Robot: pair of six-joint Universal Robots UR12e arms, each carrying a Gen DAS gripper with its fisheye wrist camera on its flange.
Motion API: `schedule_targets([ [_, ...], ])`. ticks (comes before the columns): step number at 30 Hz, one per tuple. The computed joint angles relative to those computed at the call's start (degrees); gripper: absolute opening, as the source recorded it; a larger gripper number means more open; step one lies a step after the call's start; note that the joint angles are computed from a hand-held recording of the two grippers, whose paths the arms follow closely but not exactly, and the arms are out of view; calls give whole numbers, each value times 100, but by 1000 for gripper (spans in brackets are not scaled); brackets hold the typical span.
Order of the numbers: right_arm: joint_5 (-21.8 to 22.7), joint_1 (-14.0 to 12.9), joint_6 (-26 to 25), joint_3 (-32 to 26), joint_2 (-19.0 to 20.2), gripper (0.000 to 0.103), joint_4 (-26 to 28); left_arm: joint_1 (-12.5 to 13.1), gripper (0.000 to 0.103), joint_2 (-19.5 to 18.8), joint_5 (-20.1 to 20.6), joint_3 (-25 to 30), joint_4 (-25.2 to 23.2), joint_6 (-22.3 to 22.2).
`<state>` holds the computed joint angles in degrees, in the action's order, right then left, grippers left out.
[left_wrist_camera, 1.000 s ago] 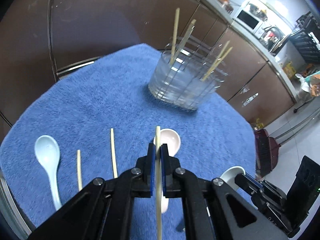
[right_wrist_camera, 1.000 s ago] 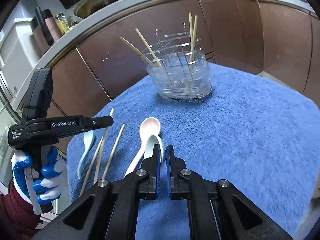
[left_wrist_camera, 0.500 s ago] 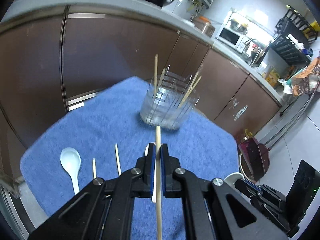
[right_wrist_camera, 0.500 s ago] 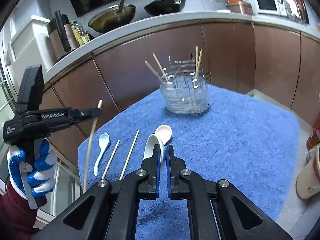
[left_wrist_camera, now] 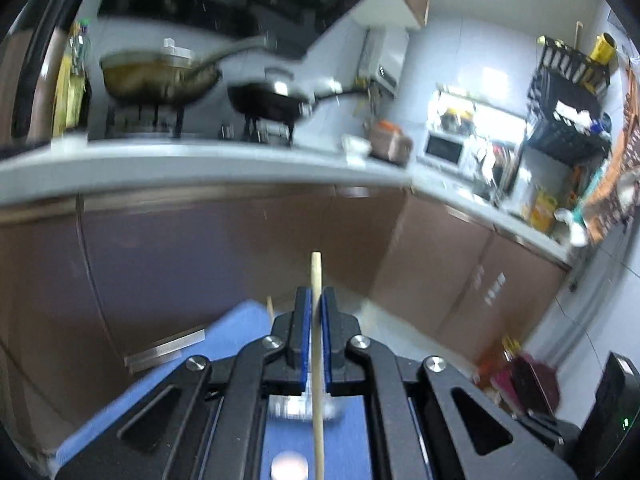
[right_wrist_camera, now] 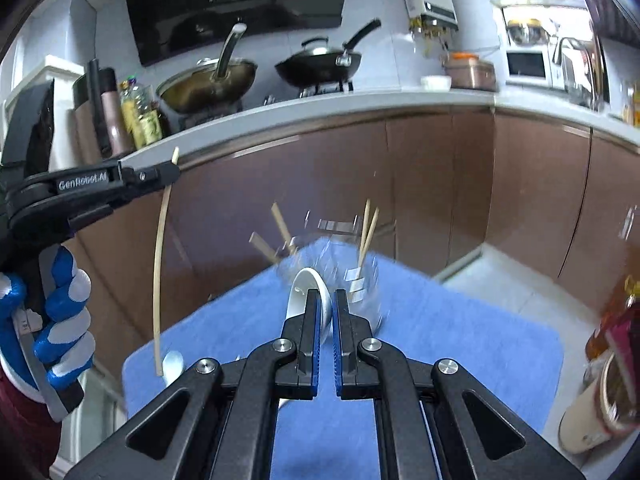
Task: Organize utensils
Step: 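Carry the chopstick and white spoon up over the wire holder with both tools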
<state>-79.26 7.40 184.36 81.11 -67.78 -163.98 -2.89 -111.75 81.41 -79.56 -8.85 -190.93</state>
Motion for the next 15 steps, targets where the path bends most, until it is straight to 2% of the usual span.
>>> schedule_targets([
  [6, -444, 28, -78, -752, 608, 5, -602, -179, 4, -691, 771, 782, 849, -287],
  [15, -759, 34, -115, -1610, 1419, 5, -1092, -303, 4, -1538, 1356, 1678, 1109, -322],
])
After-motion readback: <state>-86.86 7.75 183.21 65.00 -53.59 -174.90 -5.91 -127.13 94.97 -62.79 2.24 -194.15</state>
